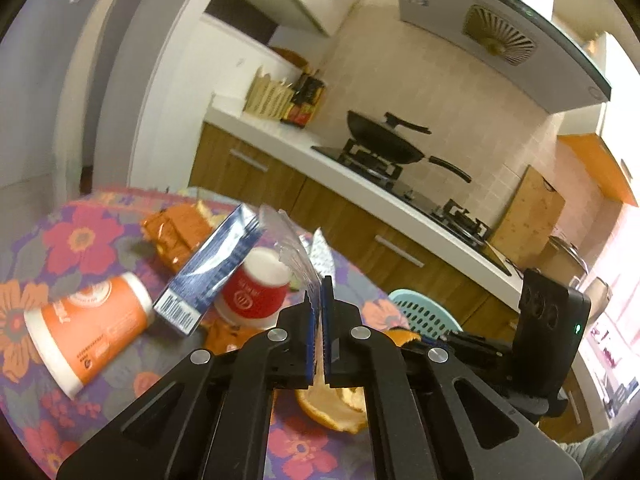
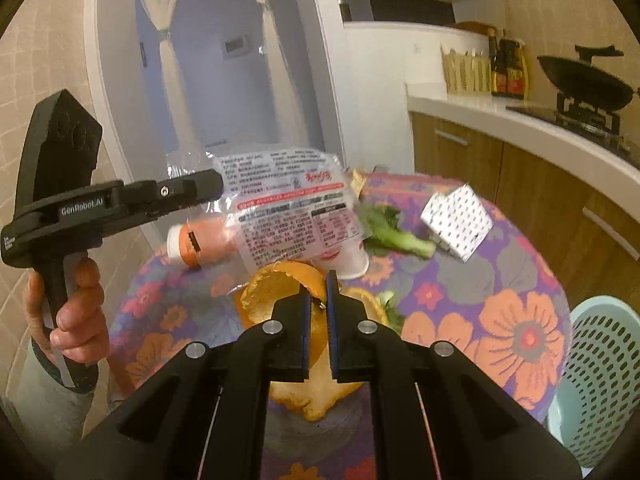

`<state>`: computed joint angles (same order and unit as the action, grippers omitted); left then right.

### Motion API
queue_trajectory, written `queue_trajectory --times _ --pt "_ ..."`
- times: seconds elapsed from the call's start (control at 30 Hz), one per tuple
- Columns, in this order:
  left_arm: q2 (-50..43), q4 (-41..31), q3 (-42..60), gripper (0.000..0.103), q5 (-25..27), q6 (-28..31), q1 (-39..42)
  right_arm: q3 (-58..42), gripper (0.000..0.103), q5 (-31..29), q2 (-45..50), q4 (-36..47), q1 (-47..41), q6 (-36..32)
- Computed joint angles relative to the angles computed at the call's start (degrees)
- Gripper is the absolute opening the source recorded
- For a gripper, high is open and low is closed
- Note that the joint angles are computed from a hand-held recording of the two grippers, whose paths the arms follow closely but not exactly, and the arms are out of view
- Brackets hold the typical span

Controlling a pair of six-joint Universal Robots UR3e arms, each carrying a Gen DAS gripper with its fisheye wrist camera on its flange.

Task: Collect trash
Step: 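Carry both items over the blue basket and open both tools to drop them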

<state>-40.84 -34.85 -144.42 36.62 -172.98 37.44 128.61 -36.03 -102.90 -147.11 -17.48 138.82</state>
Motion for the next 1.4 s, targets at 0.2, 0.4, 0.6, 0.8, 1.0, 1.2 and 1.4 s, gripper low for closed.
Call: queue_trajectory --times 0.2,0.4,0.6,0.8,1.0,1.2,1.4 --pt "-4.67 9.85 3.21 0.0 4.75 -4.66 -8.51 0.14 0.005 6.37 -8.36 10.79 -9.46 -5.36" --pt "-20.05 22.16 13.09 0.0 17.24 -8.81 -25.52 -1.28 0.005 12.17 -16.5 28.69 -24.11 -14.8" --pt "-38.16 25.39 29.19 0.0 28.68 -9.45 -42.05 -3.19 0.005 12.94 -15.8 33.63 -35.28 -17.42" --pt "-54.86 19.03 47.5 0.0 37.06 -8.57 -53.36 -4.88 0.005 7.45 -4.72 20.22 -39.61 -7.52" --pt "-70.83 7.69 68.32 0.0 41.66 -8.37 -60.11 -14.25 0.005 -5.55 14.47 9.68 -35.37 6.12" --pt "-82.08 -0.01 83.0 0.0 44.03 -8.94 -63.49 -20.75 0.005 -13.23 26.04 4.71 -31.39 12.19" --pt "-90.81 -7.55 95.88 0.0 44.87 -10.12 -64.82 -31.53 0.007 -18.67 36.5 8.18 -26.41 14.66"
